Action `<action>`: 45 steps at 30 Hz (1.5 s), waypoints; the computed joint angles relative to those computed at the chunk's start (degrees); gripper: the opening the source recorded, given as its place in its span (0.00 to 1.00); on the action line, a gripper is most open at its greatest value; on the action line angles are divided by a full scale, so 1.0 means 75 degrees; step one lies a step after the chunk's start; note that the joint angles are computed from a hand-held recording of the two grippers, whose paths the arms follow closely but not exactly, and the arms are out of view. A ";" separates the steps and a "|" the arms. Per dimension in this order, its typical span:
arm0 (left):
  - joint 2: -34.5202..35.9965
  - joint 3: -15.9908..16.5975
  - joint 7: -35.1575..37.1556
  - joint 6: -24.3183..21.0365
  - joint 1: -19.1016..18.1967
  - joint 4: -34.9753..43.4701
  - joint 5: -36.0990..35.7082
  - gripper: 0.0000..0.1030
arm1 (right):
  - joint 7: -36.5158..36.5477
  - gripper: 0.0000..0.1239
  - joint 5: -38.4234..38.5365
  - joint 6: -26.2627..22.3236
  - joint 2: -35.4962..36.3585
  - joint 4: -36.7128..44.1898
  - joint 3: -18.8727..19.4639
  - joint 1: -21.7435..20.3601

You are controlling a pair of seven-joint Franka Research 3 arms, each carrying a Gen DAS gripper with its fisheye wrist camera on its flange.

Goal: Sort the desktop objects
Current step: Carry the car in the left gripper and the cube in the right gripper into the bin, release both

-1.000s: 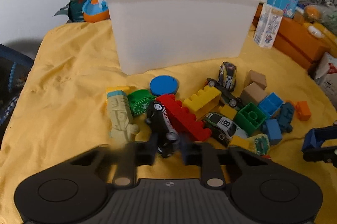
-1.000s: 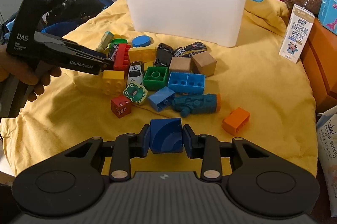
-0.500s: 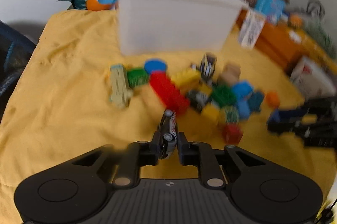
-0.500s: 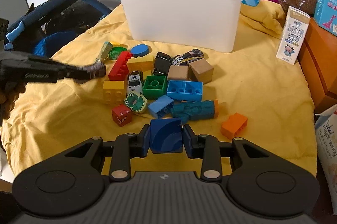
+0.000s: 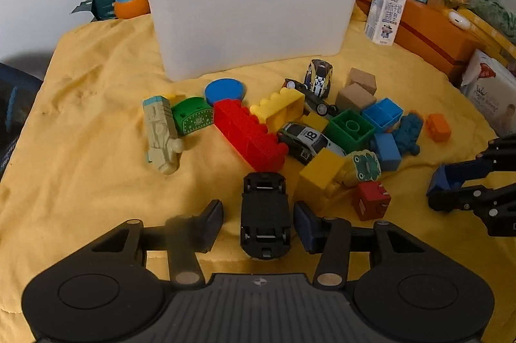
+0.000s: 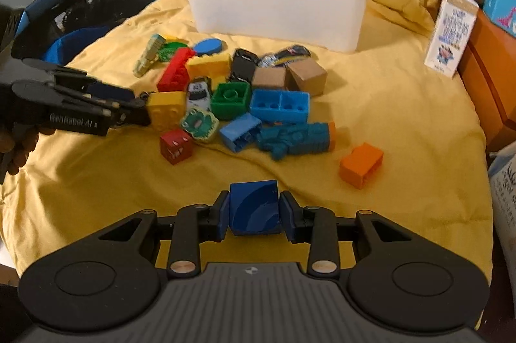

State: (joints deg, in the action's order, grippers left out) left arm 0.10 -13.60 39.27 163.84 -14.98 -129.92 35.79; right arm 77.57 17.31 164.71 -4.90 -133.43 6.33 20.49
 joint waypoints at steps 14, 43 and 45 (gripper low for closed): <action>-0.0899 -0.0122 -0.0996 0.0463 0.0524 0.0022 0.0283 0.32 | -0.1574 0.29 0.1951 0.0466 -0.0216 0.0316 -0.0293 0.0386; 0.2243 0.0639 0.1870 -0.2036 0.0078 0.5413 -0.2000 0.59 | 0.1069 0.53 -0.0285 -0.2482 0.4535 0.8500 -0.0366 -0.0562; 0.1660 0.0670 0.1491 -0.1321 0.0039 0.4397 -0.1605 0.59 | 0.0864 0.53 -0.0107 -0.2080 0.4159 0.7862 -0.0262 -0.0618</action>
State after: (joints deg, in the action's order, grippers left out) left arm 12.55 -8.58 50.45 153.93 -14.68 -96.95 23.75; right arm 84.05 16.50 149.11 26.29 -74.47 4.37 15.85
